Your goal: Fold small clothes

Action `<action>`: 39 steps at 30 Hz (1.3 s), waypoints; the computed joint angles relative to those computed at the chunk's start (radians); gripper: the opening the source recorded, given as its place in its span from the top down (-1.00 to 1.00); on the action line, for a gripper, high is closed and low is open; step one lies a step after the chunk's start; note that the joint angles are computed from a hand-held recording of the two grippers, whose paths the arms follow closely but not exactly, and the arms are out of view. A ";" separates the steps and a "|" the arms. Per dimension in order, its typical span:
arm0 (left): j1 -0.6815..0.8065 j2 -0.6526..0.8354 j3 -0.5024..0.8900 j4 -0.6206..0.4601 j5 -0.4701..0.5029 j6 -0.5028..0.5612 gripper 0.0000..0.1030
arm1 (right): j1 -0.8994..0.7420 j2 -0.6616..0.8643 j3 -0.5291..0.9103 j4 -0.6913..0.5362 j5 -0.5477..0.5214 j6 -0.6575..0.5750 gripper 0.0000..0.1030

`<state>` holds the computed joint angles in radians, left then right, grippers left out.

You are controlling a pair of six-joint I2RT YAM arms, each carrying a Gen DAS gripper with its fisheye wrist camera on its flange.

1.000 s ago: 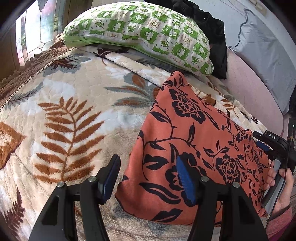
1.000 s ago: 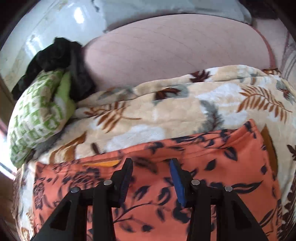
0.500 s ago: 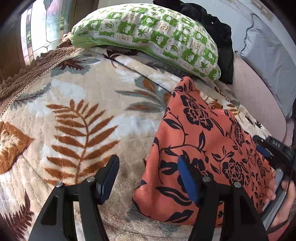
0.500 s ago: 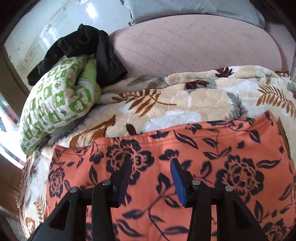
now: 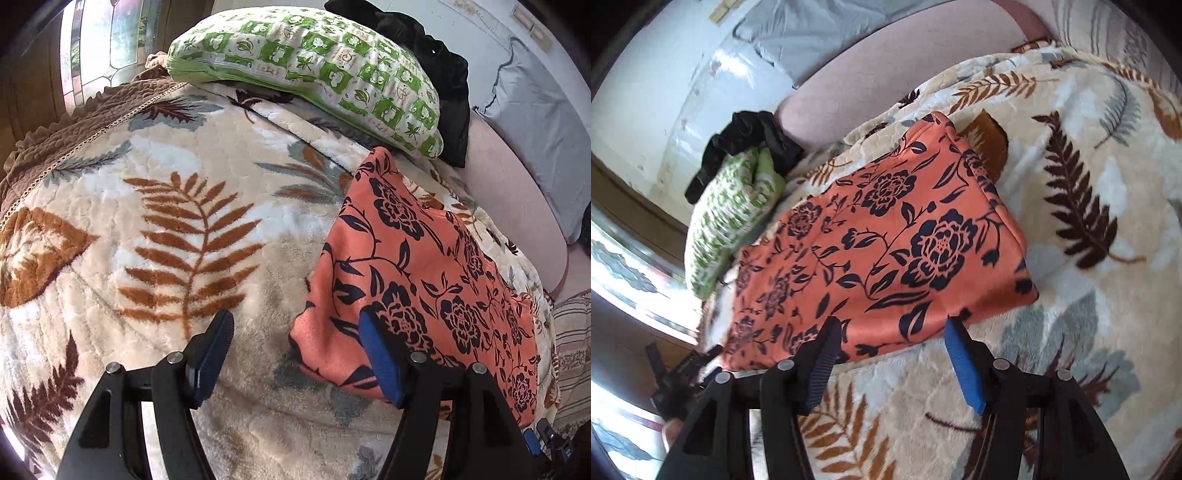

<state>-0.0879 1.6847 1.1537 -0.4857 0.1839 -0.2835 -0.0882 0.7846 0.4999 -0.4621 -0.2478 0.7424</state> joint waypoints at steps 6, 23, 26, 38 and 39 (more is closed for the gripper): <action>0.062 -0.073 -0.118 -0.011 0.234 -0.067 -0.37 | -0.109 -0.029 -0.180 0.216 -0.150 0.219 -0.25; 0.015 0.155 -0.079 0.362 0.361 -0.362 0.11 | -0.243 0.529 -0.163 0.850 -0.182 0.367 0.21; 0.019 0.178 -0.078 0.370 0.345 -0.359 0.47 | -0.215 0.547 -0.134 0.792 -0.113 0.327 0.53; 0.076 -0.094 -0.266 0.284 0.364 -0.271 0.59 | -0.088 0.066 -0.155 0.345 0.076 0.267 0.61; 0.085 -0.135 -0.297 0.269 0.369 -0.259 0.59 | -0.097 0.028 -0.162 0.297 0.059 0.276 0.61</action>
